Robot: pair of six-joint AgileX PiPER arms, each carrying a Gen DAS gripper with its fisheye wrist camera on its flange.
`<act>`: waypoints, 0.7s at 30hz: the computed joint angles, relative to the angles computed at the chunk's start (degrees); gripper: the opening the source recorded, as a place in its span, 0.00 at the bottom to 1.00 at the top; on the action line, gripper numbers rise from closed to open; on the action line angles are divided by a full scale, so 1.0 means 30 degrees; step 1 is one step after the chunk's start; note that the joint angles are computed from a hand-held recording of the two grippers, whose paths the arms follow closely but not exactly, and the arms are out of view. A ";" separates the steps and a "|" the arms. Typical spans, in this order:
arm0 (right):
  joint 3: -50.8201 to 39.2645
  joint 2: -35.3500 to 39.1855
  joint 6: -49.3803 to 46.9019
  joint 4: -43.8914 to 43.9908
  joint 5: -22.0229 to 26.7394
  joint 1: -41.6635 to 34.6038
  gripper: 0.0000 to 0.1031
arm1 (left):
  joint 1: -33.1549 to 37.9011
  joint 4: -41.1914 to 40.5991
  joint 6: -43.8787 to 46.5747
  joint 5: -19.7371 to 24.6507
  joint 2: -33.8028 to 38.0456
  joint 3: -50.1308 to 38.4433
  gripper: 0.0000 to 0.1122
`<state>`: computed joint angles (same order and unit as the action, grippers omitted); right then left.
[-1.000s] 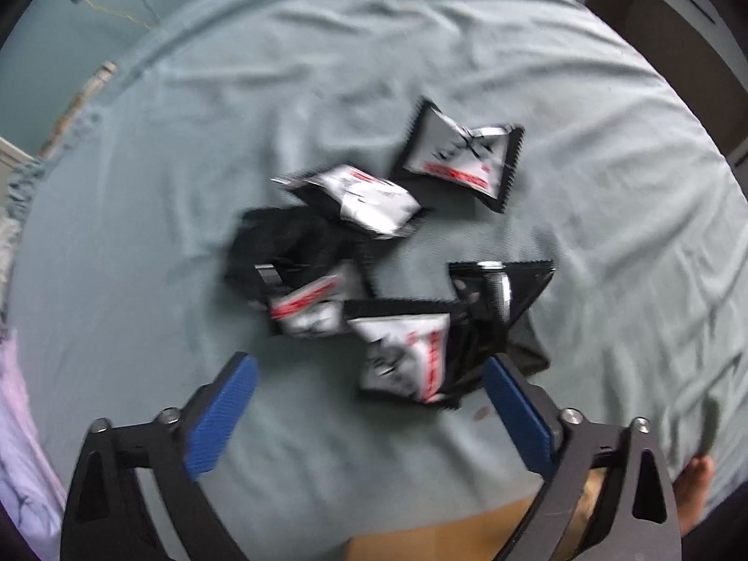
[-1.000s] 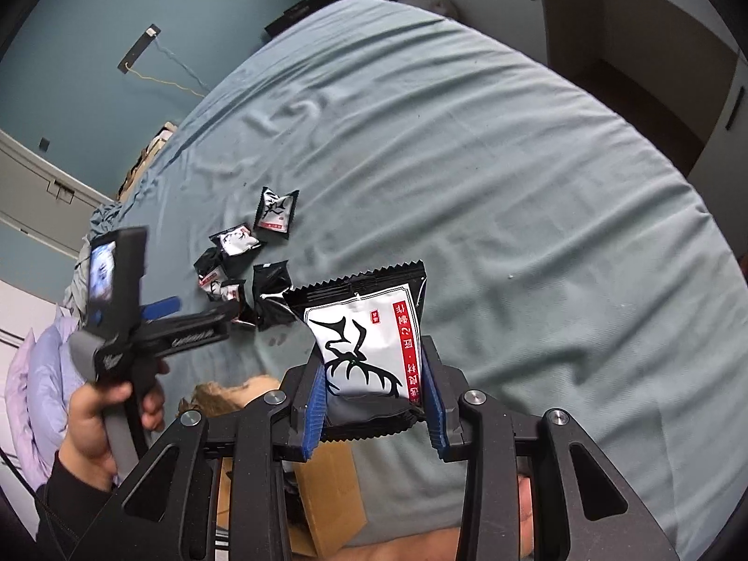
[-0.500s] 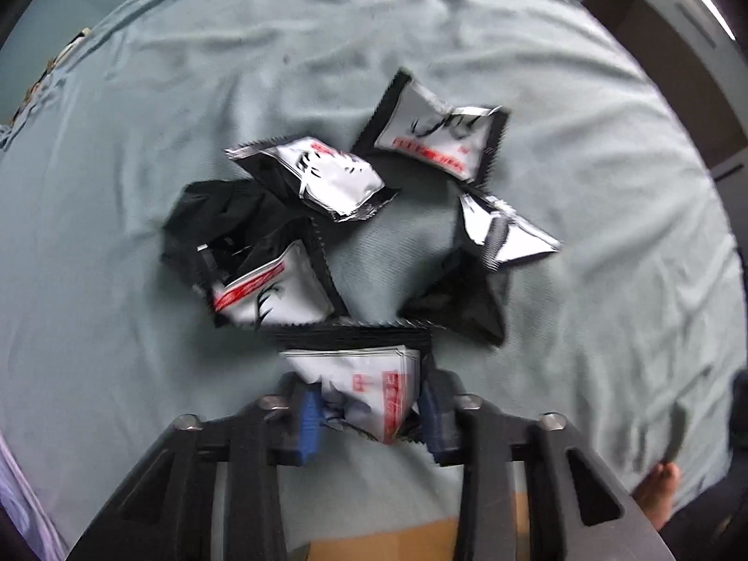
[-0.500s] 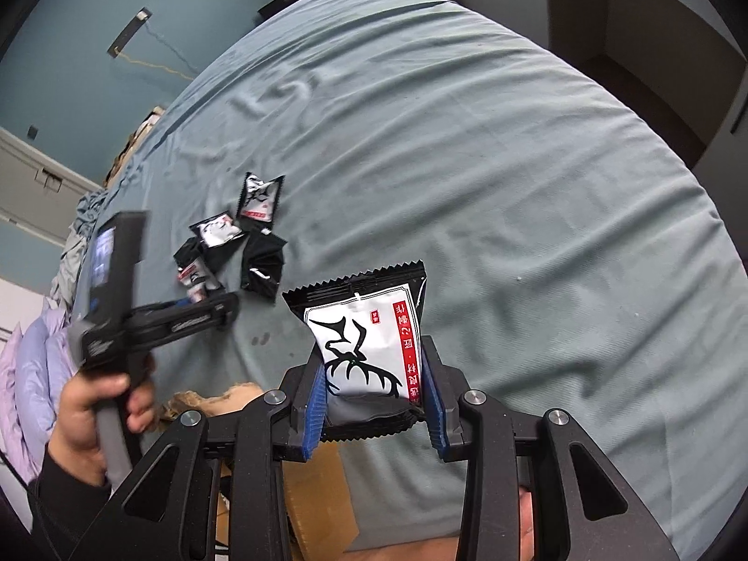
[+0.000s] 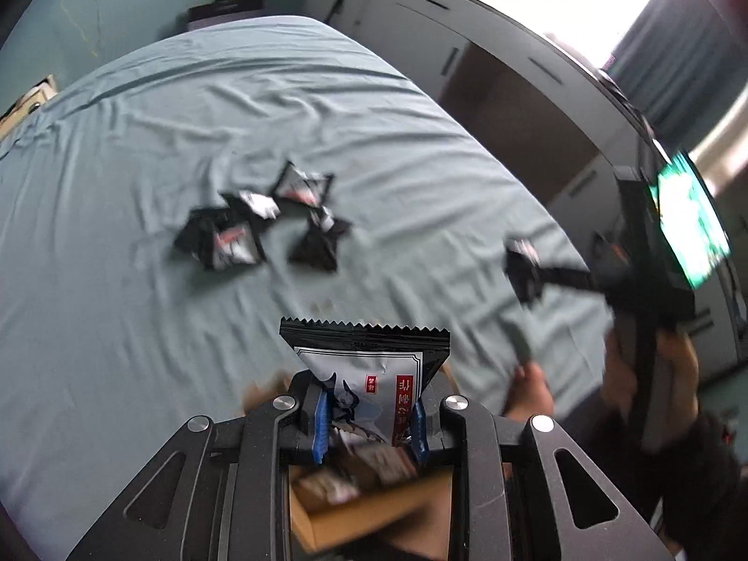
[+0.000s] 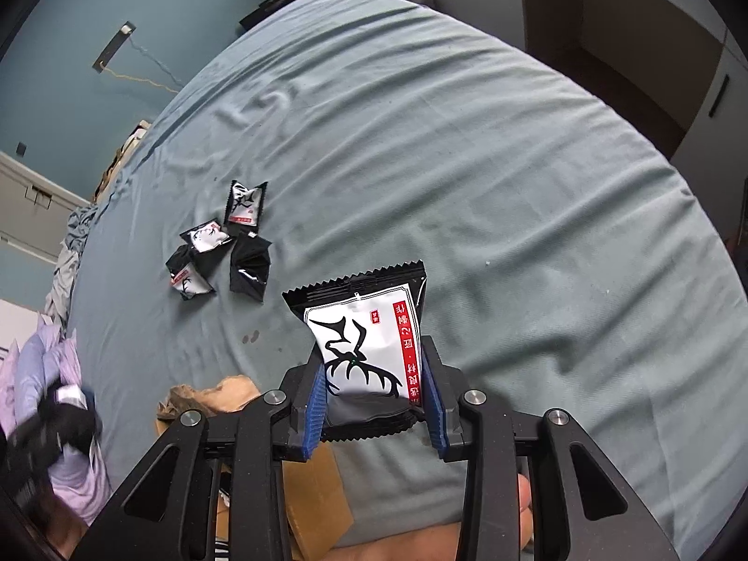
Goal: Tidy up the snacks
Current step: 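Carry both packets over the box and open both grippers to drop them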
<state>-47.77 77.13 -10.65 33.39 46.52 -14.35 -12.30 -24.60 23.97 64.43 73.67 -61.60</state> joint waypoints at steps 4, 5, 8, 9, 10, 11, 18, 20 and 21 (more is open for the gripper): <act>0.0178 -0.0503 0.0245 -0.0596 -0.0356 0.0581 0.33 | -0.2756 0.3186 -0.1670 -0.3744 -0.2278 0.4194 0.24; 0.0197 -0.0574 0.0297 -0.0758 -0.0423 0.0764 0.33 | -0.3324 0.3884 -0.2027 -0.4709 -0.2586 0.5144 0.29; 0.0266 -0.0620 -0.0324 -0.0498 -0.0262 0.1145 0.33 | -0.3454 0.4799 -0.2944 -0.7844 -0.3268 0.7773 0.59; 0.0248 -0.0556 -0.0666 -0.0244 -0.0113 0.1135 0.33 | -0.3649 0.6181 -0.4539 -0.8243 -0.3284 0.7957 0.59; 0.0231 -0.0488 -0.0979 0.0009 0.0031 0.1093 0.33 | -0.3801 0.7287 -0.5689 -0.8313 -0.3301 0.7842 0.59; 0.0210 -0.0403 -0.1354 0.0311 0.0211 0.1025 0.33 | -0.3719 0.7744 -0.6075 -0.8633 -0.3447 0.7800 0.63; -0.0083 -0.0500 -0.4052 0.1665 0.0992 0.2247 0.33 | -0.1782 1.1123 -1.0034 -1.0407 -0.4062 0.8027 0.80; -0.0061 -0.0689 -0.6007 0.2893 0.1951 0.2467 0.33 | -0.1095 1.0381 -0.9355 -0.9734 -0.3336 0.7555 0.80; -0.0019 -0.0746 -0.6954 0.3559 0.2526 0.2544 0.33 | -0.0648 0.9749 -0.8741 -0.9492 -0.3204 0.7572 0.80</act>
